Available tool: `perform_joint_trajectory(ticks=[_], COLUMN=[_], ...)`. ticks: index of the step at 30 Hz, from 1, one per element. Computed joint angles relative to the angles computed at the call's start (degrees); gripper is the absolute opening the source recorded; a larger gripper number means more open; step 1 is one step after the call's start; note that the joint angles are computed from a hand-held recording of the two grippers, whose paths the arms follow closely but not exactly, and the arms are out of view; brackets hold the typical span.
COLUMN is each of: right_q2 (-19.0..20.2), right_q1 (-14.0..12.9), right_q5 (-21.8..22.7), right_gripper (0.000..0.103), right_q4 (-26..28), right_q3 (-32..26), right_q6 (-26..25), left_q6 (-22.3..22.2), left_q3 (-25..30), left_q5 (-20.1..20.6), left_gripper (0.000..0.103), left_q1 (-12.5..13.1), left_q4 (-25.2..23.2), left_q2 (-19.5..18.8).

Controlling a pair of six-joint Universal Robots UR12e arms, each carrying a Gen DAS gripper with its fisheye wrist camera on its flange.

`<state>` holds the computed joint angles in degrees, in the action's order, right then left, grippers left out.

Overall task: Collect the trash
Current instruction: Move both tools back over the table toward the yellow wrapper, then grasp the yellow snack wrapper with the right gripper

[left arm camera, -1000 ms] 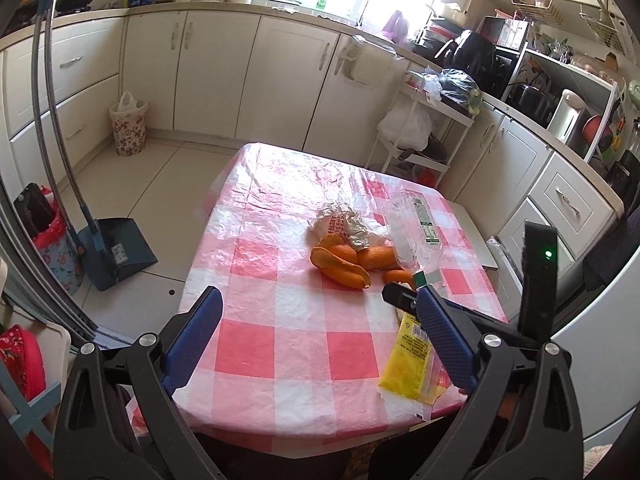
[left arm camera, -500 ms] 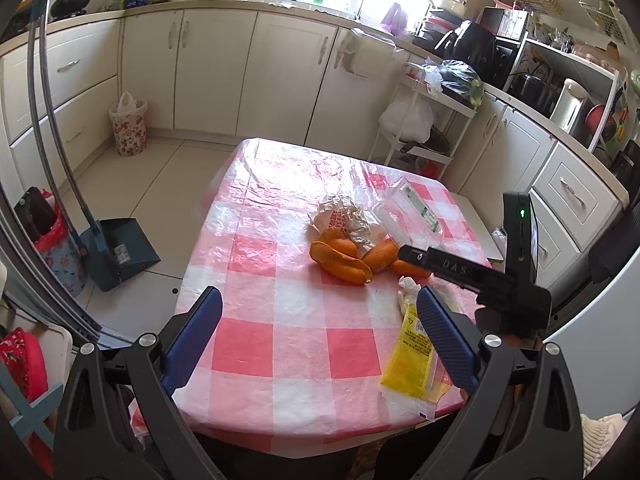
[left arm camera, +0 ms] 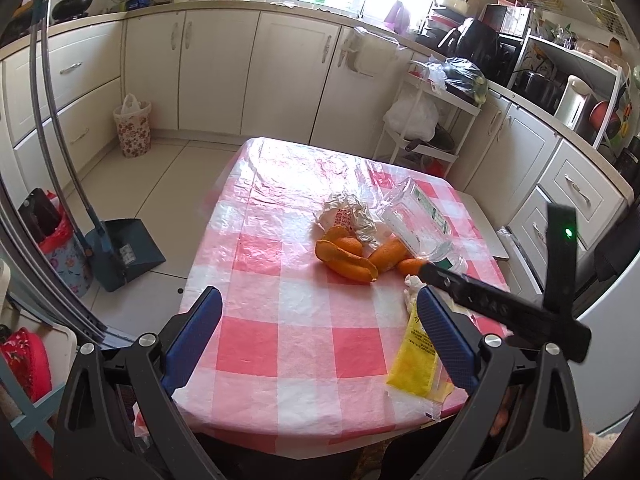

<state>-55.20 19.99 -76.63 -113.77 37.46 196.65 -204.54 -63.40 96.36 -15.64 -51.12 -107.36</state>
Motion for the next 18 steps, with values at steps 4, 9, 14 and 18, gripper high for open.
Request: perform_joint_trajectory(ticks=[4,9,14,18], right_q2=[-2.1,-3.2,-4.3,-5.0], right_q1=[0.6,1.6,1.8,1.2], right_q5=[-0.9,-3.6,-5.9,-6.4], right_gripper=[0.081,0.081,0.081,0.081], right_q4=[0.9,2.4,2.6,2.9], right_q3=[3.4,5.1,7.1,8.4], right_q6=[-2.0,-4.5,-5.1,-5.0], left_q6=[-0.5,-0.3,-0.4,-2.4], left_q3=[-0.3,-0.5,-1.4,-2.1], left_q5=[-0.1,0.3,1.2,-0.1], left_gripper=[0.094,0.094,0.094,0.094], left_q1=[0.1,0.0,0.1,0.7], left_q4=[0.1,0.4,1.0,1.7], left_q2=[0.2,0.3,0.9,1.4])
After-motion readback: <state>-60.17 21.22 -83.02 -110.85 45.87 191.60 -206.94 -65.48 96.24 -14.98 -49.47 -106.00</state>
